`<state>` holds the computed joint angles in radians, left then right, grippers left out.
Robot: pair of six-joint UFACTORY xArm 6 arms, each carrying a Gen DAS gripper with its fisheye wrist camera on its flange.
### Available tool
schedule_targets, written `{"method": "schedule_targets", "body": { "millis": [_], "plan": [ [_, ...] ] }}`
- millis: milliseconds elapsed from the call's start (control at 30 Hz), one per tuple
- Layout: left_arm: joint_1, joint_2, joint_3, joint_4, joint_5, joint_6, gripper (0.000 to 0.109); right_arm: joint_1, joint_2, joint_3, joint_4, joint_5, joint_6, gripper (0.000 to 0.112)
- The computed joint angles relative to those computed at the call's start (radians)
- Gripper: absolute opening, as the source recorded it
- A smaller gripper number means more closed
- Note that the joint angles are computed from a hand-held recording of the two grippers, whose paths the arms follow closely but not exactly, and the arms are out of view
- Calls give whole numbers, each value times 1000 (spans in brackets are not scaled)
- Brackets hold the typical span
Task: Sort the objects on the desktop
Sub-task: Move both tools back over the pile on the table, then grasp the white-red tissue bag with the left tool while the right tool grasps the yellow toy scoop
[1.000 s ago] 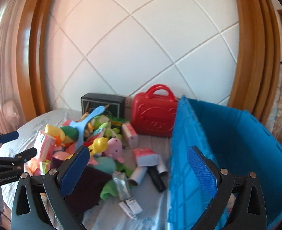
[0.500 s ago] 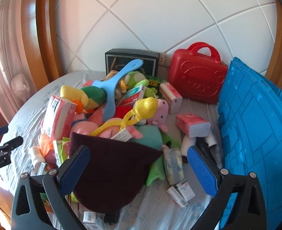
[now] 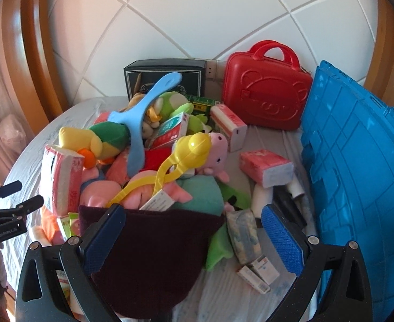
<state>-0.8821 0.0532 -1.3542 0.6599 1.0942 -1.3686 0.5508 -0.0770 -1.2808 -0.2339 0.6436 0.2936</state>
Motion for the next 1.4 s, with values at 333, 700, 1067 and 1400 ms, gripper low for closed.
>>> {"method": "schedule_targets", "body": {
  "millis": [333, 700, 1067, 1400],
  "plan": [
    [119, 61, 6, -95, -171, 129, 94, -26, 235, -236, 118, 94, -40, 103],
    [158, 172, -46, -165, -228, 183, 98, -18, 418, -407, 195, 171, -87, 103],
    [166, 193, -55, -205, -240, 201, 102, -31, 482, -464, 293, 157, -98, 65],
    [126, 173, -95, -90, -175, 160, 85, -17, 487, -460, 352, 115, -160, 36]
  ]
}}
